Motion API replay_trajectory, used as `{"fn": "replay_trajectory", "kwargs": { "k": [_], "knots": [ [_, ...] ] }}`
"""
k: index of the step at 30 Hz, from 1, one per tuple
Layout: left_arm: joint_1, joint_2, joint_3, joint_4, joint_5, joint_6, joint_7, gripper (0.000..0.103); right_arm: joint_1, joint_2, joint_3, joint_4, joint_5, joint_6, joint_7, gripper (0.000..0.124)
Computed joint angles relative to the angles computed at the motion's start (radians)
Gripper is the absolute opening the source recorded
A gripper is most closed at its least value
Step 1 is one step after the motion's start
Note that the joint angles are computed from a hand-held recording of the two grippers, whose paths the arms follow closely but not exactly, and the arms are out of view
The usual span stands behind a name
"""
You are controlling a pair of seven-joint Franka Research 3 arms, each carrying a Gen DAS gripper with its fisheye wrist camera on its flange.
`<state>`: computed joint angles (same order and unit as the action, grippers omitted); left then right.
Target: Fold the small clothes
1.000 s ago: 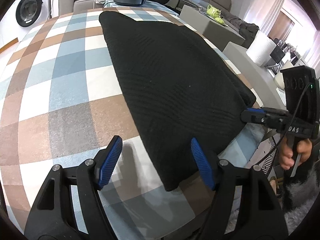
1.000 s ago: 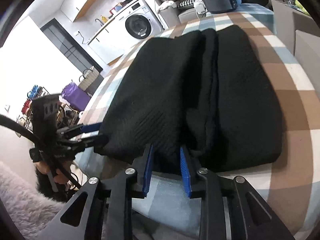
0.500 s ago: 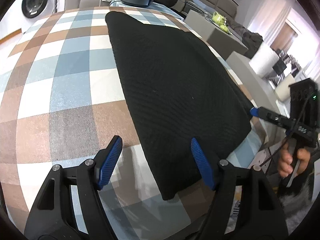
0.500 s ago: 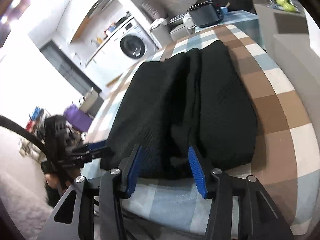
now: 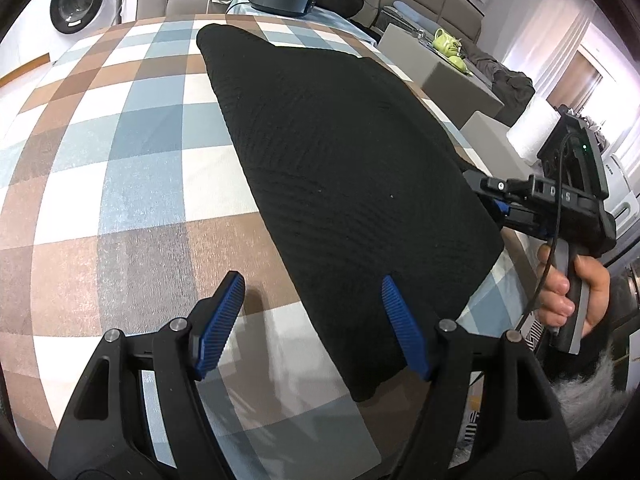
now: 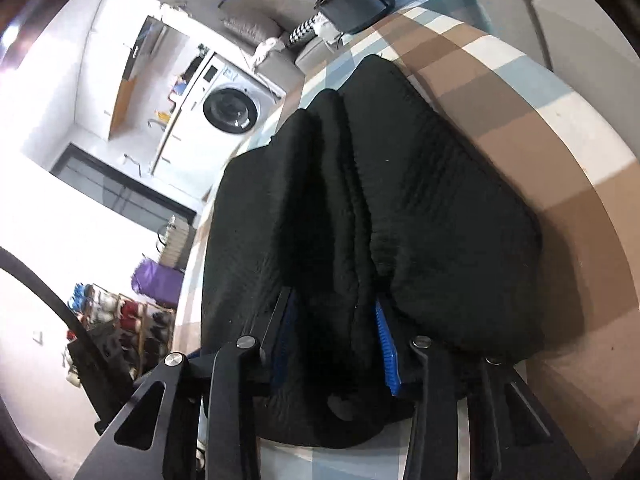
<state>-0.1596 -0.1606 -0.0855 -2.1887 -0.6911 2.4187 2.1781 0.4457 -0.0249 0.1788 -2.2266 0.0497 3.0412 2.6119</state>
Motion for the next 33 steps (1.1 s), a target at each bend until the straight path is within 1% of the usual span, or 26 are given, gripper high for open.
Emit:
{"fn": "replay_trajectory", "kwargs": {
  "k": [1,2,3,5,7,9,11,12,14,15,17,18,19,21,22,23,24,25,26,27,28,29,30,31,32,33],
  "knots": [
    [0.0,0.004,0.0,0.003,-0.003,0.0,-0.005,0.069,0.002,-0.002,0.0,0.011,0.001,-0.032,-0.019,0.039],
    [0.0,0.01,0.002,0.009,-0.017,-0.004,-0.004,0.069,0.009,-0.005,0.0,0.008,0.034,-0.04,-0.056,0.038],
    [0.001,0.02,0.005,0.018,-0.037,-0.012,-0.003,0.069,0.024,-0.007,-0.001,0.0,0.119,-0.027,-0.132,0.037],
    [0.008,0.043,0.001,0.037,-0.057,-0.022,-0.031,0.069,0.035,-0.006,0.006,-0.008,0.166,-0.003,-0.162,0.035],
    [0.016,0.063,-0.003,0.054,-0.092,-0.022,-0.038,0.069,0.052,-0.008,0.007,-0.009,0.247,0.005,-0.234,0.035],
    [0.026,0.086,-0.01,0.078,-0.099,-0.023,-0.058,0.069,0.052,-0.012,0.012,-0.003,0.233,-0.016,-0.237,0.035],
    [0.037,0.107,-0.017,0.102,-0.114,-0.032,-0.06,0.069,0.04,-0.014,0.014,0.005,0.174,-0.029,-0.2,0.035],
    [0.042,0.117,-0.023,0.112,-0.112,-0.028,-0.07,0.069,0.033,-0.016,0.013,0.006,0.15,-0.022,-0.188,0.035],
    [0.049,0.129,-0.033,0.125,-0.111,-0.024,-0.074,0.069,0.029,-0.007,0.006,0.024,0.159,-0.019,-0.208,0.035],
    [0.052,0.134,-0.038,0.13,-0.11,-0.019,-0.075,0.069,0.025,0.01,-0.001,0.045,0.169,-0.022,-0.239,0.035],
    [0.056,0.139,-0.045,0.136,-0.103,-0.011,-0.08,0.069,0.013,0.049,-0.017,0.101,0.119,-0.088,-0.203,0.034],
    [0.058,0.137,-0.048,0.134,-0.101,-0.004,-0.079,0.069,0.01,0.068,-0.018,0.122,0.168,-0.099,-0.241,0.03],
    [0.059,0.137,-0.05,0.134,-0.098,0.001,-0.081,0.069,-0.005,0.087,-0.009,0.137,0.202,-0.107,-0.273,0.023],
    [0.061,0.139,-0.053,0.133,-0.086,0.012,-0.096,0.069,0.014,0.134,-0.053,0.218,0.106,-0.208,-0.216,0.006],
    [0.062,0.14,-0.053,0.133,-0.084,0.013,-0.099,0.069,0.018,0.149,-0.062,0.24,0.075,-0.208,-0.211,0.005],
    [0.063,0.141,-0.053,0.134,-0.082,0.015,-0.102,0.069,0.033,0.154,-0.077,0.248,0.002,-0.152,-0.192,0.005],
    [0.064,0.141,-0.053,0.133,-0.083,0.02,-0.103,0.069,0.048,0.154,-0.092,0.257,-0.064,-0.122,-0.184,0.005],
    [0.064,0.143,-0.054,0.134,-0.084,0.026,-0.104,0.069,0.069,0.155,-0.115,0.279,-0.153,-0.149,-0.15,0.005],
    [0.064,0.146,-0.056,0.136,-0.084,0.033,-0.108,0.069,0.083,0.16,-0.131,0.308,-0.224,-0.216,-0.116,0.005],
    [0.064,0.155,-0.057,0.144,-0.078,0.035,-0.123,0.069,0.084,0.161,-0.132,0.321,-0.255,-0.271,-0.102,0.005],
    [0.065,0.162,-0.059,0.152,-0.074,0.037,-0.134,0.069,0.075,0.169,-0.128,0.336,-0.249,-0.342,-0.094,0.006],
    [0.065,0.171,-0.063,0.159,-0.074,0.043,-0.148,0.068,0.061,0.169,-0.12,0.333,-0.22,-0.373,-0.096,0.006],
    [0.066,0.175,-0.065,0.161,-0.076,0.047,-0.152,0.066,0.048,0.154,-0.112,0.303,-0.188,-0.353,-0.098,0.007],
    [0.065,0.182,-0.069,0.167,-0.077,0.054,-0.156,0.064,0.042,0.137,-0.107,0.273,-0.183,-0.321,-0.091,0.011],
    [0.065,0.185,-0.073,0.168,-0.076,0.063,-0.162,0.06,0.047,0.109,-0.11,0.242,-0.233,-0.313,-0.051,0.015],
    [0.063,0.195,-0.078,0.174,-0.067,0.079,-0.18,0.052,0.048,0.082,-0.108,0.217,-0.286,-0.325,-0.013,0.023]
  ]
}}
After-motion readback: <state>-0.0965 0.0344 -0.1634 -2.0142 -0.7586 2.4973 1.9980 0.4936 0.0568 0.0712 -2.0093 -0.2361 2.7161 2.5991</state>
